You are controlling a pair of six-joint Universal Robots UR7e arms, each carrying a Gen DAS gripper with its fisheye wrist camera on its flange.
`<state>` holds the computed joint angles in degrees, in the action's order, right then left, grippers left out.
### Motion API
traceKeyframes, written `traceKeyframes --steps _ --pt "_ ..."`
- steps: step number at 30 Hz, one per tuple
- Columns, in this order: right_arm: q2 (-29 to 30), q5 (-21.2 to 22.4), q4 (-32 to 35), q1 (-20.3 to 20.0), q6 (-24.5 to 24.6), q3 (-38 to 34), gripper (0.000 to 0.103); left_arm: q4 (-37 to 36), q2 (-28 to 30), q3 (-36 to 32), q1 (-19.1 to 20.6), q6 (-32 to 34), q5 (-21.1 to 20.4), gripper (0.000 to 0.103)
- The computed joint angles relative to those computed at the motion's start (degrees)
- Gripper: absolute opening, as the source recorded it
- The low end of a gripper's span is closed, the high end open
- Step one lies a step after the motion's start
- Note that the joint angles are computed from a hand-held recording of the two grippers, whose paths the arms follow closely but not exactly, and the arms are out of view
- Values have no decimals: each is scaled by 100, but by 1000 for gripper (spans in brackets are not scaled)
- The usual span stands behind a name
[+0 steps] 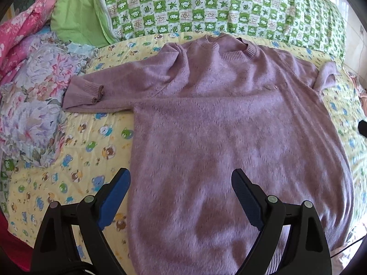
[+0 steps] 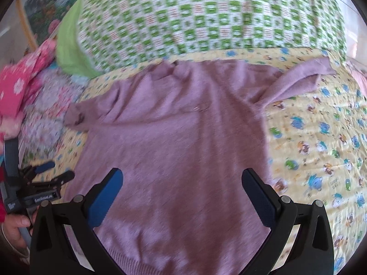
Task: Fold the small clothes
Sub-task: 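Grasp a sleeve cuff of the lilac sweater with the right gripper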
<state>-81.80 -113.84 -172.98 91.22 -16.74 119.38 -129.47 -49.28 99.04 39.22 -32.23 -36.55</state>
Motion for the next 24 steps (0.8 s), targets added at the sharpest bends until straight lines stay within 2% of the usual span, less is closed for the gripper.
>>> traceKeyframes --steps 5,9,11,14,16,24 --pt "93 107 65 -414 178 -643 103 39 436 -699 225 248 30 90" --pt "144 355 178 -838 507 -1245 100 65 822 -1353 409 439 -65 90" --pt "248 345 241 -1017 666 -1618 98 100 1087 -1775 504 590 -84 90" --pt "429 416 436 -1320 898 -2226 92 239 1468 -2389 624 752 -147 90" --pt "572 448 588 -1513 1120 -2642 84 381 1791 -2917 724 867 -239 90" --pt "1530 628 1199 -2230 2017 -4702 59 999 2917 -4748 1034 1119 -427 90"
